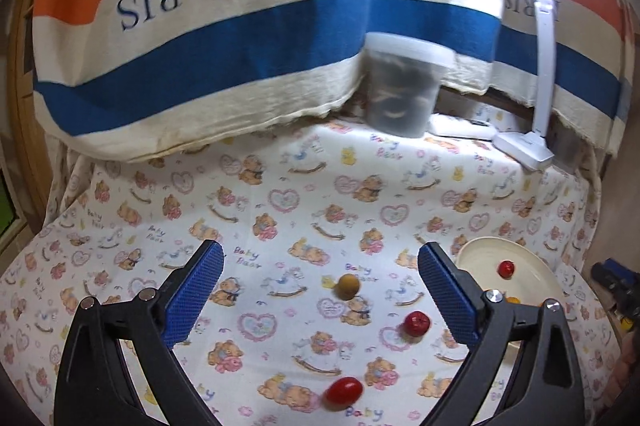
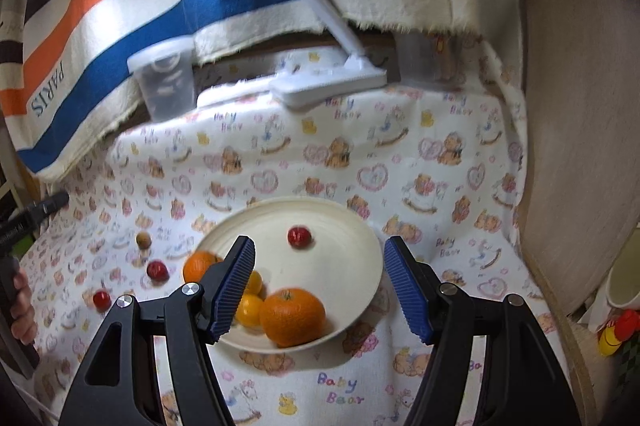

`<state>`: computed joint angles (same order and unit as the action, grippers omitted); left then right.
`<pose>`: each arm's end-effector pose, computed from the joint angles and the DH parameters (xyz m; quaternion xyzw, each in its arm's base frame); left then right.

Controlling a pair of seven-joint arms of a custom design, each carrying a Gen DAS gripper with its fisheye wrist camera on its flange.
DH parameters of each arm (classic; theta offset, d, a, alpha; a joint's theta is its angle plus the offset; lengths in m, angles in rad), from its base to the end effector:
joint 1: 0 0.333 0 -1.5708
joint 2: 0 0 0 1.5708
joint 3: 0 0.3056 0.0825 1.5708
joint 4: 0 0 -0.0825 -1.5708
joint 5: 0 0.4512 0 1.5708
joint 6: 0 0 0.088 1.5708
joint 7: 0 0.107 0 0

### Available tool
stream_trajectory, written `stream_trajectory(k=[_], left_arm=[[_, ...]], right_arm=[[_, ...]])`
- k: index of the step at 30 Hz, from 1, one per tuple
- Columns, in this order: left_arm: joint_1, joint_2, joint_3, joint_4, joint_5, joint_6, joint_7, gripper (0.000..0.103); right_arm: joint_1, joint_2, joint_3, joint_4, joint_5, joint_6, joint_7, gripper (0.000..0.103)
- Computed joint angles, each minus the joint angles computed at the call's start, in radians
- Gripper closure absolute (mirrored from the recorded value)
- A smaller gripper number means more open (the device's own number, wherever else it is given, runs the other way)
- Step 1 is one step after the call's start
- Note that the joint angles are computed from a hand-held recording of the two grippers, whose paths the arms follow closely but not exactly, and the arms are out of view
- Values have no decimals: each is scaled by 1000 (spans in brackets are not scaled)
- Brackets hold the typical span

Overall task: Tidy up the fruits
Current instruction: 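Lower the kiwi onto the white plate and open left tool, then reach right tool to the red pomegranate-like fruit and close on it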

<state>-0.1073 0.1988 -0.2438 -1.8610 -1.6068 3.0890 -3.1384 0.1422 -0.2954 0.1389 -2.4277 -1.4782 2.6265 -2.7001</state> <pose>0.6641 -0.1478 0.4220 -0.5013 0.6917 -0.4530 0.2553 0.5054 0.1705 0.4057 -0.4309 0.7457 -0.3888 0.3271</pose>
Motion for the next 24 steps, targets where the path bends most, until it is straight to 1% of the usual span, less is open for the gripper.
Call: stream_trajectory(k=[2, 3, 5, 7, 10, 11, 15, 19, 20, 23, 24], left_arm=[[-3, 20, 7, 1, 115, -2, -107, 6], [0, 30, 2, 5, 148, 5, -134, 6], [0, 48, -4, 6, 237, 35, -209, 6], [15, 50, -19, 0, 274, 33, -239, 6], [70, 40, -72, 2, 199, 11, -168, 6], [77, 35, -74, 1, 179, -2, -154, 6], [71, 26, -56, 1, 154, -27, -156, 6], [69, 26, -42, 9, 141, -32, -168, 6], [71, 24, -40, 10, 130, -35, -161, 6], [75, 20, -33, 25, 22, -27, -68, 6], [72, 19, -24, 25, 22, -35, -77, 6]], right_arm=[[4, 12, -3, 21, 26, 0, -39, 33], [7, 20, -3, 34, 42, 1, -62, 33], [13, 38, -1, 59, 67, 4, -95, 33], [26, 69, 0, 100, 96, 25, -159, 33], [43, 113, 5, 156, 107, 37, -190, 33], [50, 130, 8, 176, 109, 29, -188, 33], [85, 209, 5, 265, 107, 0, -209, 33], [122, 285, -20, 350, 120, -1, -242, 33], [131, 306, -26, 376, 127, -2, -251, 33], [156, 372, -51, 461, 130, -6, -232, 33], [163, 388, -61, 482, 130, 2, -224, 33]])
